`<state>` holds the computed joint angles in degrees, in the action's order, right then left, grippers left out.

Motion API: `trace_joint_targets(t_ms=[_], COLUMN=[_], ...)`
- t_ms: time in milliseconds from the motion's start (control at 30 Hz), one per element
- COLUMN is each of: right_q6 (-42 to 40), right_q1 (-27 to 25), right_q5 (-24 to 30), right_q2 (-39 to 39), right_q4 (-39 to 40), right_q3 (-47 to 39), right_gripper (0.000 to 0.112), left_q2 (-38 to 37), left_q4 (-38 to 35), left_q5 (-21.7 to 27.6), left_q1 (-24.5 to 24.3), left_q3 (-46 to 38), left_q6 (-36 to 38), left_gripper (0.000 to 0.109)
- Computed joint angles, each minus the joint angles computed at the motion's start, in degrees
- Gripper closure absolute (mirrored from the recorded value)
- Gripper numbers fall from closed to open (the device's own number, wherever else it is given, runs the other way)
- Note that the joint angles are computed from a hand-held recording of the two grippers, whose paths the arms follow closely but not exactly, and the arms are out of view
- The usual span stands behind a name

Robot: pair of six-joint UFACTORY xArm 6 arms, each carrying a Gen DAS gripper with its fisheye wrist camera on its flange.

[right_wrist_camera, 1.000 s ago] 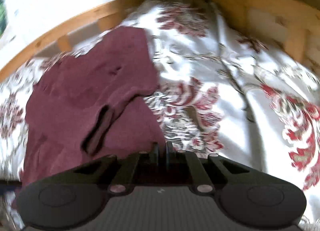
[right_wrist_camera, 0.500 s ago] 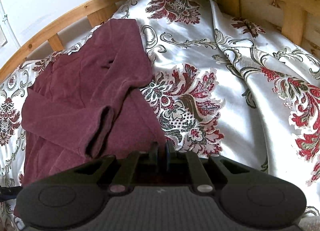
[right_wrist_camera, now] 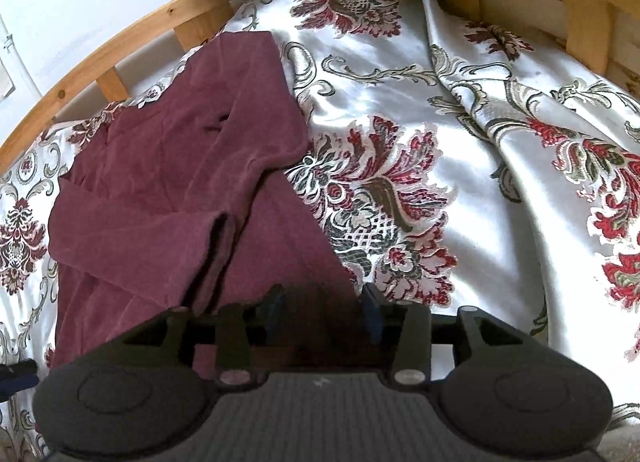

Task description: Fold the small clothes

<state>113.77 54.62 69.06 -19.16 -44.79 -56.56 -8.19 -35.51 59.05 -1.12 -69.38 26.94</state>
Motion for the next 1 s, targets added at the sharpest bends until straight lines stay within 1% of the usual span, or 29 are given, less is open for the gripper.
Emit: trace_joint_targets(t_ms=[33,167,233,300,333,367,400,433,533,600,667,800,900,1000], right_q6=[-0.07,-0.38,-1.1,-2.73,-4.04,-5.38,-6.9,-8.43,-8.35,-8.23,-8.09,-13.97,-17.95,-19.25], right_q1=[-0.06,-0.38,-0.61,-0.91,-1.17,-1.43,-1.64,-1.54,-0.04,1.19,2.09,4.28,3.5,3.13], right_q5=[-0.26,-1.21,-1.71,-2.15,-2.54,-3.12,-3.44,-2.72,-1.75,-1.67,-2.73,0.39,0.34,0.22], right_q2=[0.04,-0.15,0.05,0.79,1.38,1.96,2.59,3.55,3.57,2.31,0.31,0.58,2.26,3.59], right_q4=[0.01,0.12,0.41,1.03,1.56,2.13,2.73,3.2,1.04,-0.35,-0.92,0.45,3.63,5.32], right_q3=[0.01,0.33,0.23,-0.35,-0.78,-1.13,-1.61,-2.59,-3.17,-2.88,-2.11,-4.74,-5.92,-6.55], right_gripper=[0.062,0.059,0.056,0.053,0.053,0.063,0.091,0.102,0.102,0.102,0.103,0.103,0.102,0.098], left_q2=[0.52,1.81,1.7,1.71,1.72,1.41,1.13,0.44,-1.27,-1.73,-1.68,-1.16,-0.68,-1.3], left_q4=[1.18,1.26,1.55,2.02,2.25,2.43,2.03,1.89,-1.01,-2.25,-2.85,0.21,2.54,4.29], left_q5=[0.52,3.01,2.96,2.86,2.49,1.74,1.59,0.7,-1.81,-1.78,-0.43,0.8,0.52,-0.02], left_q1=[-0.42,-0.6,-0.86,-1.16,-1.36,-1.64,-1.64,-1.69,-0.55,0.96,2.78,4.13,3.04,1.64], left_q3=[-0.37,-1.28,-1.03,-0.88,-0.77,-0.32,-0.05,0.52,0.85,-0.37,-2.2,-3.73,-2.89,-1.62], left_q6=[-0.37,0.27,0.82,1.03,1.26,1.59,2.06,2.22,3.43,4.32,4.96,5.51,4.51,6.21], left_gripper=[0.071,0.071,0.068,0.069,0.082,0.098,0.105,0.106,0.106,0.107,0.108,0.108,0.107,0.105])
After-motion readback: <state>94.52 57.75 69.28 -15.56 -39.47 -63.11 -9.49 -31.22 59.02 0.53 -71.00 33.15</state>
